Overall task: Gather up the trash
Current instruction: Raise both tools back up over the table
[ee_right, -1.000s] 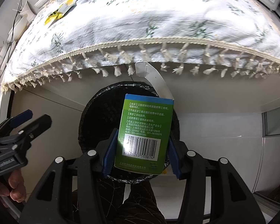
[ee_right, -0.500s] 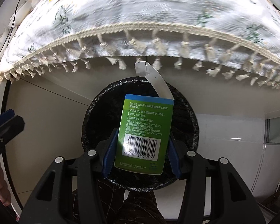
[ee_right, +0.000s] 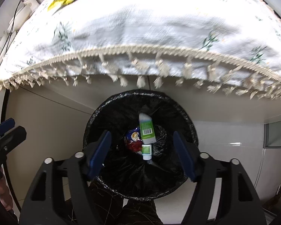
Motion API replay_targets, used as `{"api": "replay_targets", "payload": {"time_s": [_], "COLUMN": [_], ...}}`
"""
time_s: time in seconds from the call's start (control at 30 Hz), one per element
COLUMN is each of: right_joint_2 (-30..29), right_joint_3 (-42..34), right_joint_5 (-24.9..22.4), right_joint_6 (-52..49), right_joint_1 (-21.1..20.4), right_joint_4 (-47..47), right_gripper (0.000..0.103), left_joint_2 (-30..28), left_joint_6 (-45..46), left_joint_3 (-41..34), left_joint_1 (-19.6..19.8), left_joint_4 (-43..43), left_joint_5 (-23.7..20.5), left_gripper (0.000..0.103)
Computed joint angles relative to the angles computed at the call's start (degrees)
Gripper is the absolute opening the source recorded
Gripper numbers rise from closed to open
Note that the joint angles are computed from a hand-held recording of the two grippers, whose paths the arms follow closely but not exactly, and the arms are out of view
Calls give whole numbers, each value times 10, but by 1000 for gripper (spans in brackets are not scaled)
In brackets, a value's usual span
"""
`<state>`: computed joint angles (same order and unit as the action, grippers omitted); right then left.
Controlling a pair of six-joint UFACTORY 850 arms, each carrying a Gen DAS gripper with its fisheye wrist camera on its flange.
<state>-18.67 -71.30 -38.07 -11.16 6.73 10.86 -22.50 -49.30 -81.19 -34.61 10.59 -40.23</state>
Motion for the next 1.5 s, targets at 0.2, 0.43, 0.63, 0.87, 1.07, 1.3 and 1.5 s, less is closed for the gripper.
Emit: {"api": "replay_targets", "payload": {"time_s": [0.2,0.43,0.63,0.87,1.07,1.3,1.5], "right_joint_2": [11,44,55,49,28,-14,-59], "right_joint_3": [-10,-13,-39,-93,-152,-225,-294], "right_joint_5": [2,8,0,-9,-19,-35,-57], "right_joint_6": [16,19,21,25,44,68,86], "right_joint_1": [-16,-30,-39,-44,-42,-40,-34], "right_joint_4": [-19,-40,-37,-38,-52,-69,-83], "right_gripper": [82,92,95,95,95,95,95], "left_joint_2": [-17,-23,-25,-34,-61,-97,-137], "left_joint_6": [14,19,20,35,61,90,115], "left_joint_3": [-17,-39,-73,-129,-197,-269,-339], "left_joint_1": [-3,-8,-9,-3,9,30,49], "left_joint_4": [-15,-12,-4,1,1,-4,-15], "left_joint_5": [2,1,-11,-23,-50,-72,-94], "left_gripper": [97,97,97,97,97,97,97]}}
